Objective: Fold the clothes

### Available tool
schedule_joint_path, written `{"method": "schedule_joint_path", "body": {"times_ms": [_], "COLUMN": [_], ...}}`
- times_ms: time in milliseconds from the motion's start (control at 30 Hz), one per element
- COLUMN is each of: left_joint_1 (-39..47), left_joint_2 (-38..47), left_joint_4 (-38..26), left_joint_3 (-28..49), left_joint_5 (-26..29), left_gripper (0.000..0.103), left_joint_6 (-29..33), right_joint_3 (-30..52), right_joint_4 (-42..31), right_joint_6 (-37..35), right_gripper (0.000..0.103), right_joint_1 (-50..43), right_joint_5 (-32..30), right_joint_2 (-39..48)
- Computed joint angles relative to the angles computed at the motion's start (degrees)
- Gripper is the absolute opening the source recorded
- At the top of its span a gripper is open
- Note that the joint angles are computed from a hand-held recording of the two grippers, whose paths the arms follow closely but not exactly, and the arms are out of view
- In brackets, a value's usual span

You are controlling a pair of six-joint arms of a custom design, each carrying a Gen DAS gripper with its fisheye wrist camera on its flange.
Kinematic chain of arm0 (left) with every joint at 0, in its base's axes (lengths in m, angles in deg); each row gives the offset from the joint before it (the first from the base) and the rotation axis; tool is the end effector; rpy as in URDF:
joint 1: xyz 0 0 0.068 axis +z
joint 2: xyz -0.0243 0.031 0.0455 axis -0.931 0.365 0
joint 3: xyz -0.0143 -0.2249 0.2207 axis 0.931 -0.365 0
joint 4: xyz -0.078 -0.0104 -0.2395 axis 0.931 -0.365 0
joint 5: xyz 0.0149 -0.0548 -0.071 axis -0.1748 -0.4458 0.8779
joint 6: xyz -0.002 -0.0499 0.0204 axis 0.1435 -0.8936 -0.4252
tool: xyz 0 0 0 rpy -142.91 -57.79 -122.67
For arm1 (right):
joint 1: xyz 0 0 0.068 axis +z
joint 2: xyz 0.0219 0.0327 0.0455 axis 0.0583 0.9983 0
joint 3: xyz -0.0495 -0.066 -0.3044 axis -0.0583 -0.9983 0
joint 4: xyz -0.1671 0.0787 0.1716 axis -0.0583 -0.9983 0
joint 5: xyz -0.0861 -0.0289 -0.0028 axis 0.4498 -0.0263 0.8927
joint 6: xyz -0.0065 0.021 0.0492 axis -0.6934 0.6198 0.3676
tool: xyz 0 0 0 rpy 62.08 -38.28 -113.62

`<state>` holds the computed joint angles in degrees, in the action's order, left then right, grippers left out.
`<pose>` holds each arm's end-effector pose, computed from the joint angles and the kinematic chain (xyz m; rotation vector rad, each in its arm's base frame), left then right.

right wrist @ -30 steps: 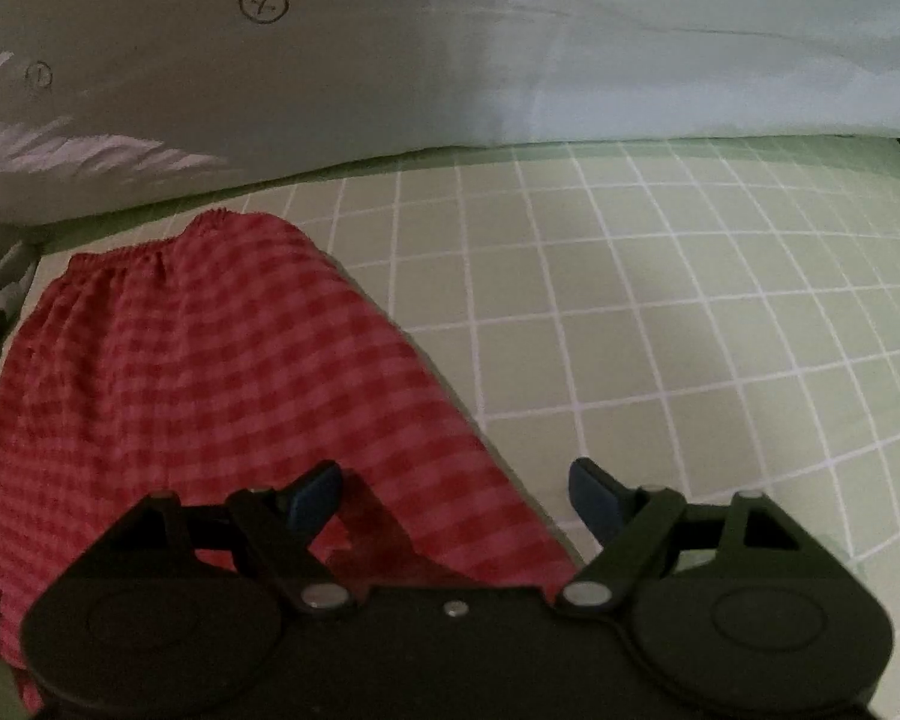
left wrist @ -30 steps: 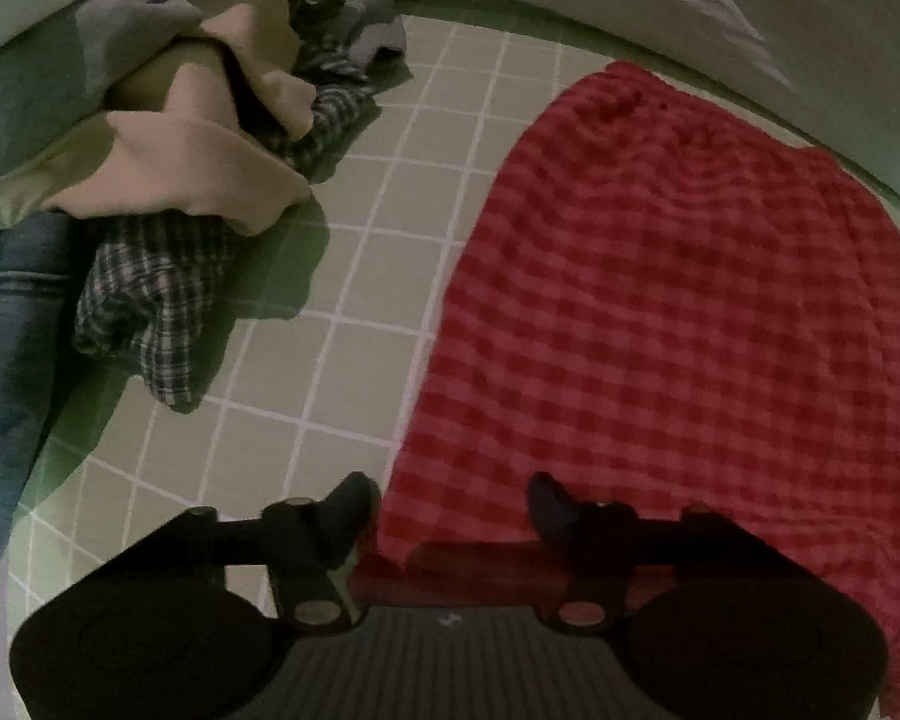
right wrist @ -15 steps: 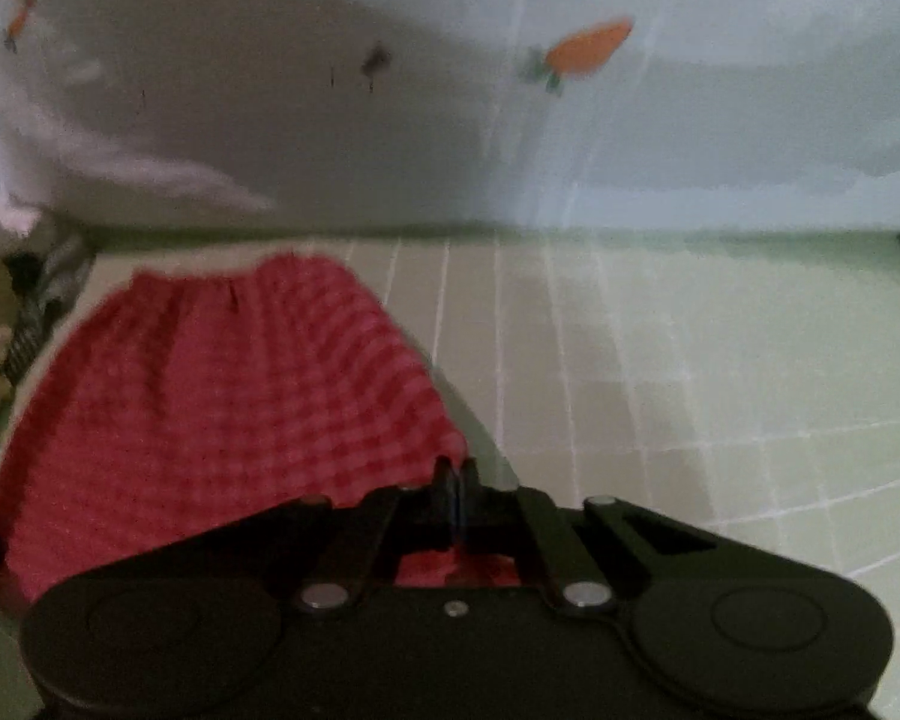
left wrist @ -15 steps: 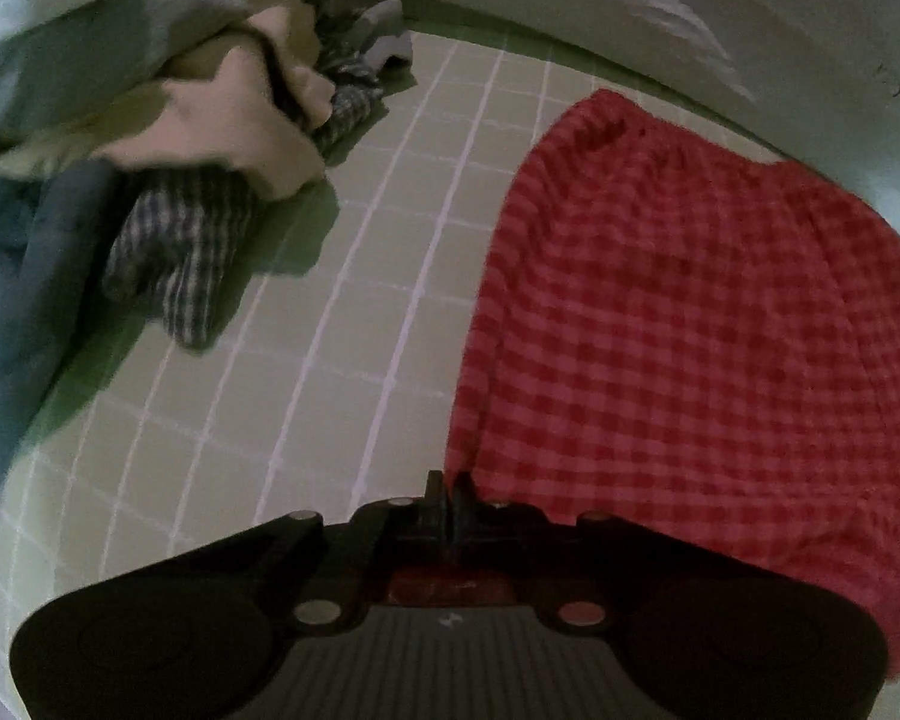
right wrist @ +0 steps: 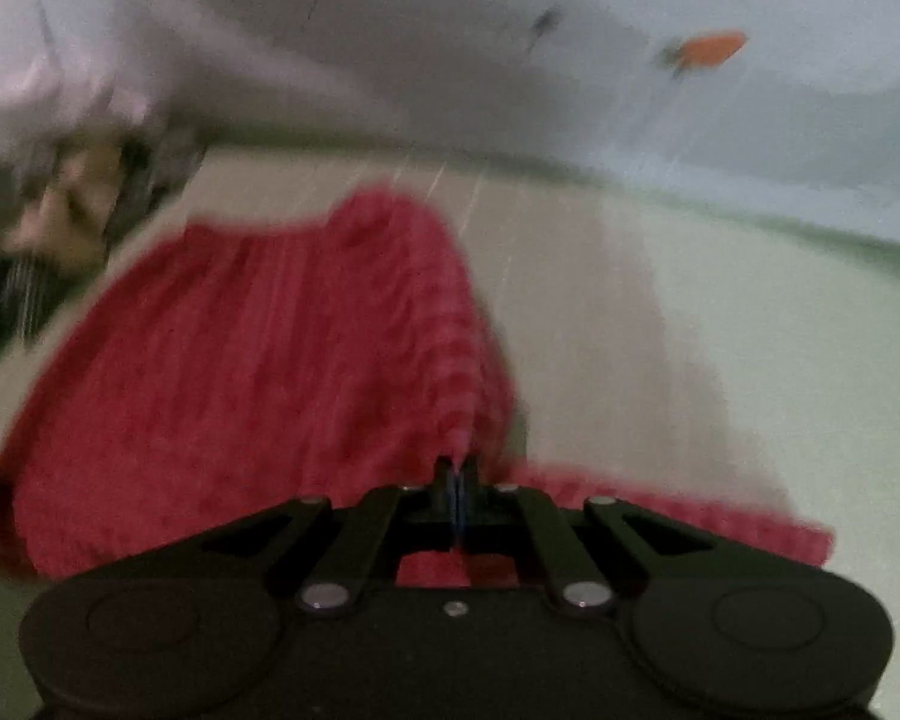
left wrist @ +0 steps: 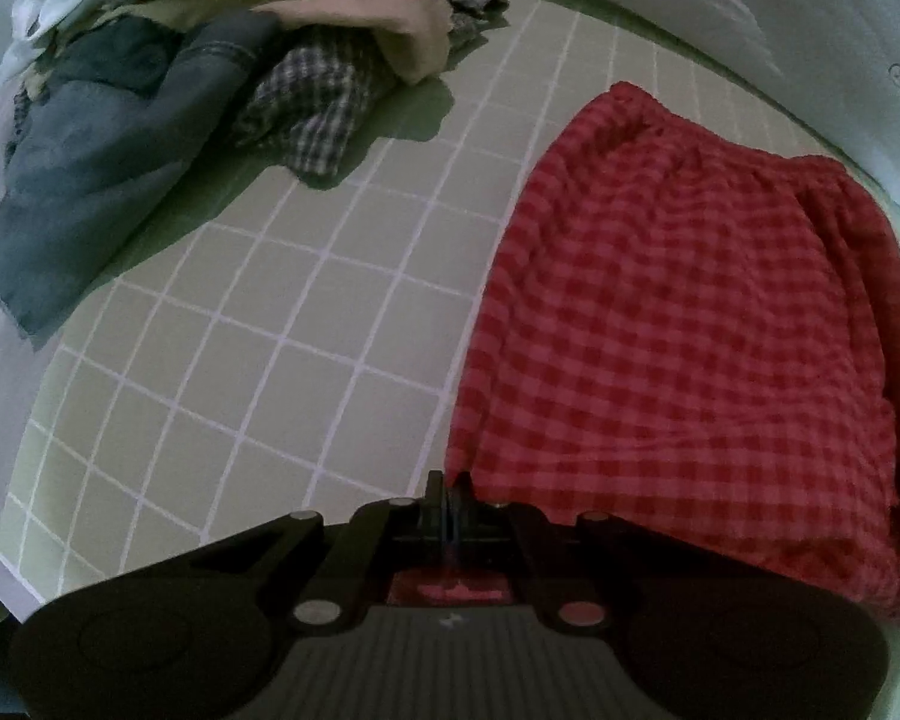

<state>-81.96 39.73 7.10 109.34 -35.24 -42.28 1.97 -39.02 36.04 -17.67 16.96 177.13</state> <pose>0.2309 -0.0497 0.1958 -0.5726 2.7839 0.0198 0.2727 -0.0926 0.1691 -0.2723 2.5378 0.0982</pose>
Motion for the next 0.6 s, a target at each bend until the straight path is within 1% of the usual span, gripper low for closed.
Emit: {"method": "schedule_joint_path", "body": {"times_ms": [67, 167, 233, 267, 333, 400, 533, 600], "left_joint_1": [0.3, 1.1, 1.2, 1.4, 2.3, 3.2, 4.3, 4.7], "left_joint_2": [0.4, 1.1, 0.1, -0.4, 0.0, 0.6, 1.9, 2.7], "left_joint_4": [-0.2, -0.4, -0.7, -0.9, -0.3, -0.2, 0.5, 0.7], "left_joint_3": [0.4, 1.1, 0.7, 0.6, 0.9, 1.5, 1.8, 2.0], "left_joint_5": [0.1, 0.1, -0.4, -0.6, -0.8, -0.5, 0.0, 0.3], "left_gripper": [0.003, 0.006, 0.006, 0.007, 0.006, 0.006, 0.007, 0.007], "left_joint_6": [0.4, 1.6, 2.5, 3.2, 4.9, 5.9, 7.3, 7.6], "right_joint_3": [0.1, 2.2, 4.3, 5.5, 8.3, 10.8, 16.0, 17.7], "right_joint_4": [-1.1, -2.3, -1.1, -0.4, 0.7, 1.8, 2.0, 1.7], "right_joint_6": [-0.7, 0.6, 4.2, 6.1, 10.1, 13.8, 19.5, 20.6], "right_gripper": [0.003, 0.013, 0.031, 0.034, 0.045, 0.05, 0.051, 0.05], "right_joint_1": [0.8, 0.2, -0.3, -0.7, -1.5, -1.6, -1.4, -1.0], "right_joint_5": [0.5, -1.9, -4.0, -4.5, -5.2, -3.8, -0.2, 1.8], "right_joint_2": [0.9, 0.5, 0.7, 1.1, 2.3, 4.3, 9.7, 12.4]}}
